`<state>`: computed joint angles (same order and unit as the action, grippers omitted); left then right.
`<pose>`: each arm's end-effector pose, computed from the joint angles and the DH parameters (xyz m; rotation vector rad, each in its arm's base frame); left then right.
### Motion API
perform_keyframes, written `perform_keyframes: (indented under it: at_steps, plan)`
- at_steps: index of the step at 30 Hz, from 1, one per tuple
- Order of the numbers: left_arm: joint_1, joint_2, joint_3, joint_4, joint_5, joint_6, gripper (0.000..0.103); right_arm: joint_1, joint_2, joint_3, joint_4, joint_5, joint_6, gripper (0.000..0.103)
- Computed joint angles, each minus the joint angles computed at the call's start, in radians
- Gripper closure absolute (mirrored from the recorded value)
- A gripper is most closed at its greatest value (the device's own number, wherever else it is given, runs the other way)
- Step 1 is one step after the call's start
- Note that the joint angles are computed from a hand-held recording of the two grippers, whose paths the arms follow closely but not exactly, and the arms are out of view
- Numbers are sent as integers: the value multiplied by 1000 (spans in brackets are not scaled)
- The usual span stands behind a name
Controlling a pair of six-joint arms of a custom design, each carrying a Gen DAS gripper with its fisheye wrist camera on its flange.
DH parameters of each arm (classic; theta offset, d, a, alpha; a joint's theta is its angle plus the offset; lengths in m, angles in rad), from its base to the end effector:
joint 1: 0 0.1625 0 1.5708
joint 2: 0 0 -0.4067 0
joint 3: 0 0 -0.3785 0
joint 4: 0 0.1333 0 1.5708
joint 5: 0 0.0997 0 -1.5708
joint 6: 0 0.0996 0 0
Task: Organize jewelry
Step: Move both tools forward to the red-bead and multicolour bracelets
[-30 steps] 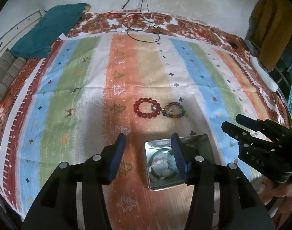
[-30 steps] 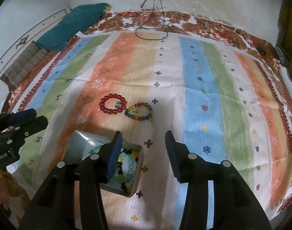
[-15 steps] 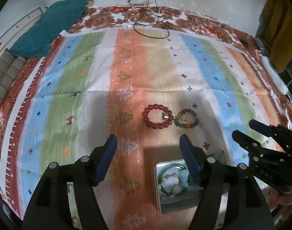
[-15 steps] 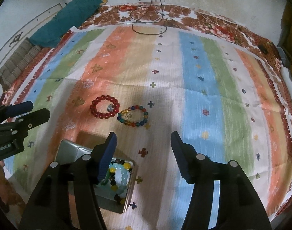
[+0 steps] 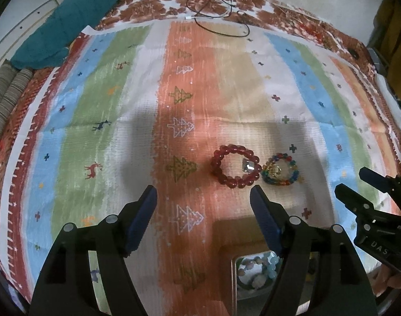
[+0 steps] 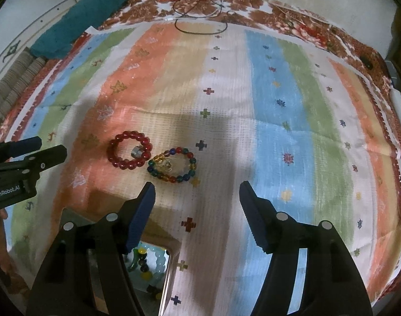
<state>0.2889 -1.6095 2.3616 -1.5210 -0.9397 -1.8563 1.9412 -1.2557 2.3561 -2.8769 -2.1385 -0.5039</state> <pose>-0.2062 -0.2617 0.1827 -0.3378 2.2400 -0.7309 0.2236 -0.3555 0.1499 1.0118 -2.3469 0.2134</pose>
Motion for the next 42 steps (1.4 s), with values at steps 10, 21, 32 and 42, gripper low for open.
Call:
perform_keyframes:
  at_steps: [10, 21, 32, 42]
  plan:
    - [60, 15, 7, -59, 20, 75, 30, -16, 67, -33, -2, -4, 5, 37]
    - [147, 33, 25, -147, 39, 158, 30, -46, 136, -70, -29, -17, 24, 37]
    - [250, 90, 35, -281, 53, 295, 38, -60, 225, -105, -51, -63, 16, 37]
    - [306, 122, 37, -347, 51, 374, 45, -68, 287, -129, -52, -84, 11, 51]
